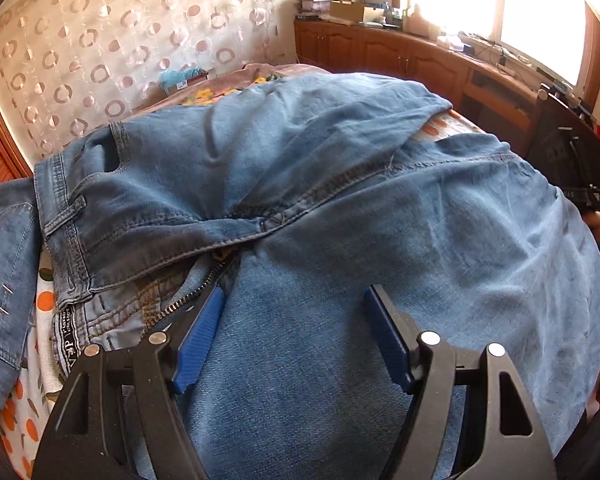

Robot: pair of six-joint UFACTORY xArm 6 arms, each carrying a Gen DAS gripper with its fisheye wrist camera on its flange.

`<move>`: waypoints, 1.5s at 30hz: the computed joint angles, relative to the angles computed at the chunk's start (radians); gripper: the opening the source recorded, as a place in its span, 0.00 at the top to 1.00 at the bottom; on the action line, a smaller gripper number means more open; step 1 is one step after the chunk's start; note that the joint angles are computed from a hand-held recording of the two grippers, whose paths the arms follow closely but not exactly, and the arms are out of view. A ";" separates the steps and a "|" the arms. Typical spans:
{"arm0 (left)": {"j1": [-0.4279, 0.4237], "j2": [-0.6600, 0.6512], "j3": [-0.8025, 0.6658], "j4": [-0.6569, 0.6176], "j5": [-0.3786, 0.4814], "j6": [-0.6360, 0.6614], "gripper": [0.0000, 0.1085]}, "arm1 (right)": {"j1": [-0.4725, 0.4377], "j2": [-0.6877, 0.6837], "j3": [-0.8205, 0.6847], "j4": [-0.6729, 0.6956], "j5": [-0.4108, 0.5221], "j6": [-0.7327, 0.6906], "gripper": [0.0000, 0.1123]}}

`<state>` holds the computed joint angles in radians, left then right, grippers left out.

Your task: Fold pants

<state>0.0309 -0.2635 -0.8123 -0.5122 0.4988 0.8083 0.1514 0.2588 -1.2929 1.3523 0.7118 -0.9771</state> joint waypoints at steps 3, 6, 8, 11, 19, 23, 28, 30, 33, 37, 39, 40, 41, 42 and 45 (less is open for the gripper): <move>0.006 0.006 -0.007 -0.015 0.012 0.010 0.32 | -0.028 0.044 -0.019 0.077 0.079 -0.060 0.45; 0.005 0.006 -0.006 -0.013 0.007 0.009 0.32 | -0.058 0.087 -0.036 0.135 0.189 -0.104 0.45; 0.006 0.006 -0.006 -0.013 0.008 0.009 0.32 | -0.070 0.127 -0.064 0.158 0.257 -0.113 0.45; 0.005 0.006 -0.006 -0.013 0.008 0.009 0.32 | -0.083 0.154 -0.077 0.199 0.302 -0.141 0.45; 0.004 0.007 -0.006 -0.015 0.009 0.008 0.32 | -0.067 0.130 -0.052 0.249 0.181 -0.198 1.00; 0.003 0.008 -0.007 -0.016 0.009 0.007 0.32 | -0.069 0.065 0.002 0.311 0.090 -0.243 1.00; 0.007 0.008 -0.009 -0.021 0.016 0.010 0.32 | -0.050 0.007 0.024 0.317 -0.006 -0.250 1.00; 0.006 0.008 -0.008 -0.021 0.014 0.011 0.32 | -0.055 -0.020 0.037 0.307 -0.012 -0.236 1.00; 0.005 0.008 -0.008 -0.021 0.014 0.009 0.32 | -0.045 -0.052 0.051 0.303 -0.033 -0.261 1.00; 0.005 0.008 -0.007 -0.022 0.014 0.010 0.32 | 0.003 -0.068 0.022 0.191 -0.069 -0.218 0.96; 0.005 0.007 -0.007 -0.022 0.014 0.010 0.32 | 0.033 -0.063 -0.014 0.090 -0.090 -0.155 0.82; 0.005 0.007 -0.007 -0.022 0.014 0.010 0.32 | 0.044 -0.053 -0.040 0.027 -0.088 -0.113 0.74; 0.006 0.007 -0.007 -0.022 0.014 0.010 0.32 | 0.054 -0.042 -0.070 -0.024 -0.087 -0.083 0.73; 0.005 0.007 -0.007 -0.022 0.014 0.010 0.32 | 0.071 -0.039 -0.094 -0.105 -0.107 -0.038 0.73; 0.005 0.007 -0.006 -0.022 0.013 0.009 0.32 | 0.096 -0.037 -0.155 -0.282 -0.093 0.050 0.73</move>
